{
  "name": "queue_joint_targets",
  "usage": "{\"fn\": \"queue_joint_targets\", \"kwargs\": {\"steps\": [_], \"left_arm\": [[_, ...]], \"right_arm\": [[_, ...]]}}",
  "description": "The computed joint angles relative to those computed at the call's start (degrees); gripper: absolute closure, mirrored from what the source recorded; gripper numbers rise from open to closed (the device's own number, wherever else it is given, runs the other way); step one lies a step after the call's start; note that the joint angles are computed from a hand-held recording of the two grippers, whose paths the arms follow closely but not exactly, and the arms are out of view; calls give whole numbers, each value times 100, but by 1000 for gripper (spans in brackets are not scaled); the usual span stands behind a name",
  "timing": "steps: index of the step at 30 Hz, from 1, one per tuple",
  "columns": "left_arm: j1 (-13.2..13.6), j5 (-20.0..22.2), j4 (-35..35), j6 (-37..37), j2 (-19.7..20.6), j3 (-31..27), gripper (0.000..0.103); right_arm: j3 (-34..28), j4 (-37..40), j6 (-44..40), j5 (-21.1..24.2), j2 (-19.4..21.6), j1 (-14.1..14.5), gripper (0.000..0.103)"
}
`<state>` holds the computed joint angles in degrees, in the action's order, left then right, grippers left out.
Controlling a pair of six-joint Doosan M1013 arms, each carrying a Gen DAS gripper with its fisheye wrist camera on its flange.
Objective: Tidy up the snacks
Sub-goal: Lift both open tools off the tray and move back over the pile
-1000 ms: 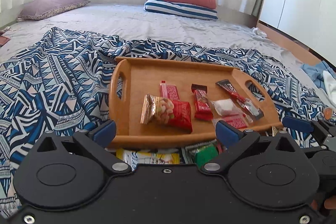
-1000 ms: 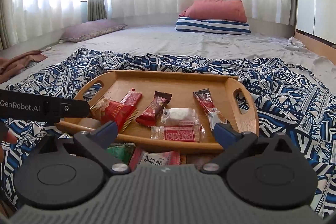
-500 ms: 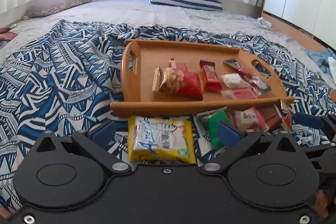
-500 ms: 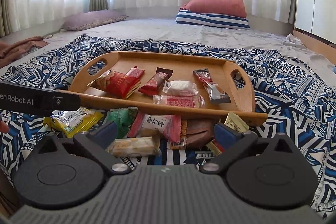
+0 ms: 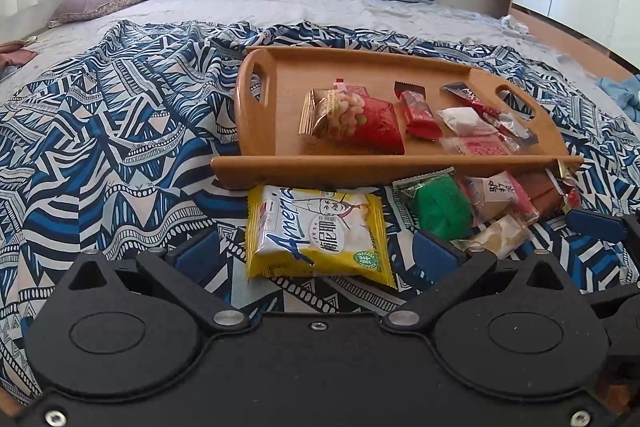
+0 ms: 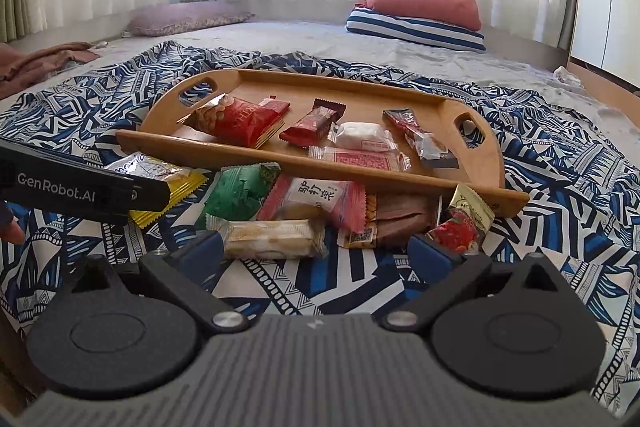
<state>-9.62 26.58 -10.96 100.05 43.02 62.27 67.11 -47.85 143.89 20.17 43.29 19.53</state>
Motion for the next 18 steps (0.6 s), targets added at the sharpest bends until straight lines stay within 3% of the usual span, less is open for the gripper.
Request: {"fn": "queue_joint_targets", "kwargs": {"steps": [10, 18], "left_arm": [[-17, 17, 222, -130, 95, -71, 0], [-8, 17, -1, 154, 126, -100, 1]], "right_arm": [[-153, 534, -377, -83, 122, -19, 0], [-178, 794, -747, -144, 155, -14, 0]]}}
